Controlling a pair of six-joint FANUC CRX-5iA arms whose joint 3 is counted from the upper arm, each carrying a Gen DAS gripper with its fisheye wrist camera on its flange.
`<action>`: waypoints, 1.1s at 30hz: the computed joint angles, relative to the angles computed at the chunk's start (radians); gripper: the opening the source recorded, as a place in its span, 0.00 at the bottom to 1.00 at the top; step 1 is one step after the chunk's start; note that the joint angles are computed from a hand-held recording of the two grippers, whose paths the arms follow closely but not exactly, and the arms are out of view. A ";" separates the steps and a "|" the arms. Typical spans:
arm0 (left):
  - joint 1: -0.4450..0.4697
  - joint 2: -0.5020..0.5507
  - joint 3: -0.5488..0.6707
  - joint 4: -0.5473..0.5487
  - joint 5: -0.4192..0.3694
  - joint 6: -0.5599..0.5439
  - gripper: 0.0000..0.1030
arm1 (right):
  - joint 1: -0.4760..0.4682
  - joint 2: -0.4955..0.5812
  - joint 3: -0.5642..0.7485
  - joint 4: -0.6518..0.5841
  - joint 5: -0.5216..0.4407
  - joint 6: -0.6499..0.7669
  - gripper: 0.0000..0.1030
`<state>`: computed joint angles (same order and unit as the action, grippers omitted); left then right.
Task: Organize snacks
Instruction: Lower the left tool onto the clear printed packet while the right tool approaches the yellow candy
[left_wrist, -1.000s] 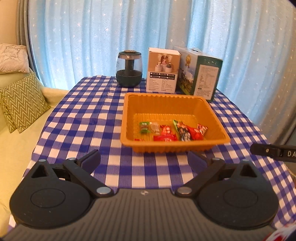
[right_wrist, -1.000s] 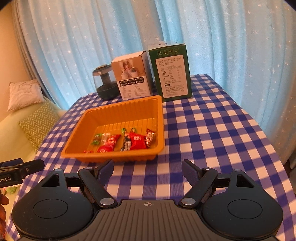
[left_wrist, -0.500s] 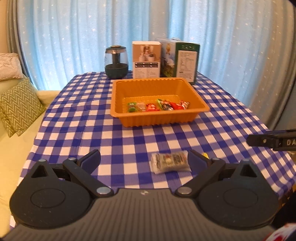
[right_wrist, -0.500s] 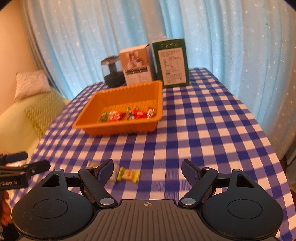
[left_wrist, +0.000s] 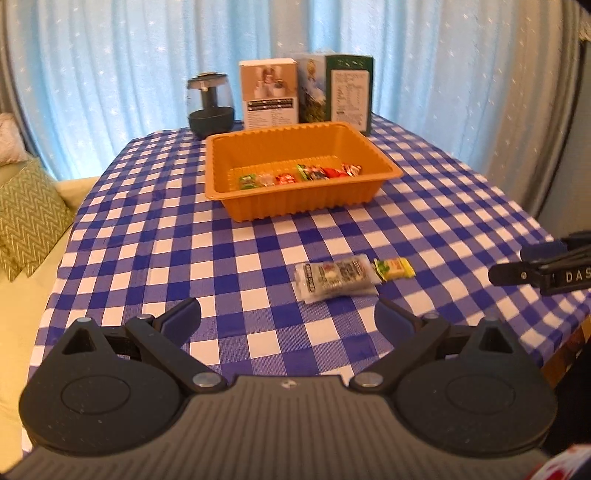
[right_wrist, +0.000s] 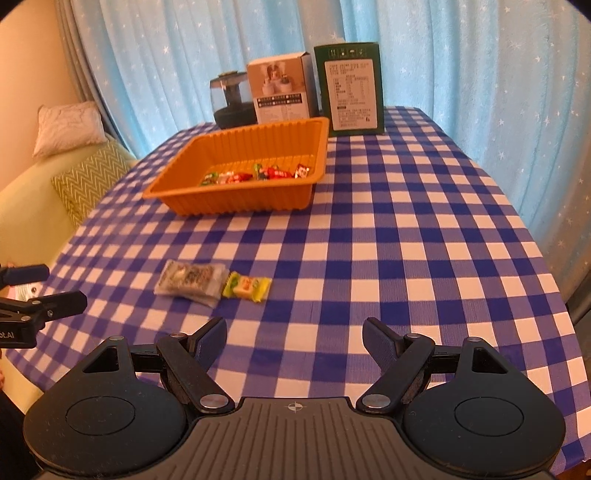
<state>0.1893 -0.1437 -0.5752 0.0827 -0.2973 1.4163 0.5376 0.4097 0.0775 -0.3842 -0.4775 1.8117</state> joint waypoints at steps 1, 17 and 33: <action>0.001 0.003 -0.007 0.028 0.007 -0.042 0.97 | -0.001 0.003 0.002 0.001 -0.003 0.006 0.78; -0.024 0.137 -0.020 0.380 0.059 -0.692 0.91 | -0.004 0.086 0.122 -0.068 -0.074 0.295 0.78; -0.055 0.313 0.034 0.734 0.063 -1.267 0.85 | -0.001 0.239 0.285 -0.065 -0.167 0.479 0.77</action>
<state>0.1339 0.1689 -0.5408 0.8168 -0.2340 0.1489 0.5363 0.6488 0.3629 -0.4493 -0.6441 2.2904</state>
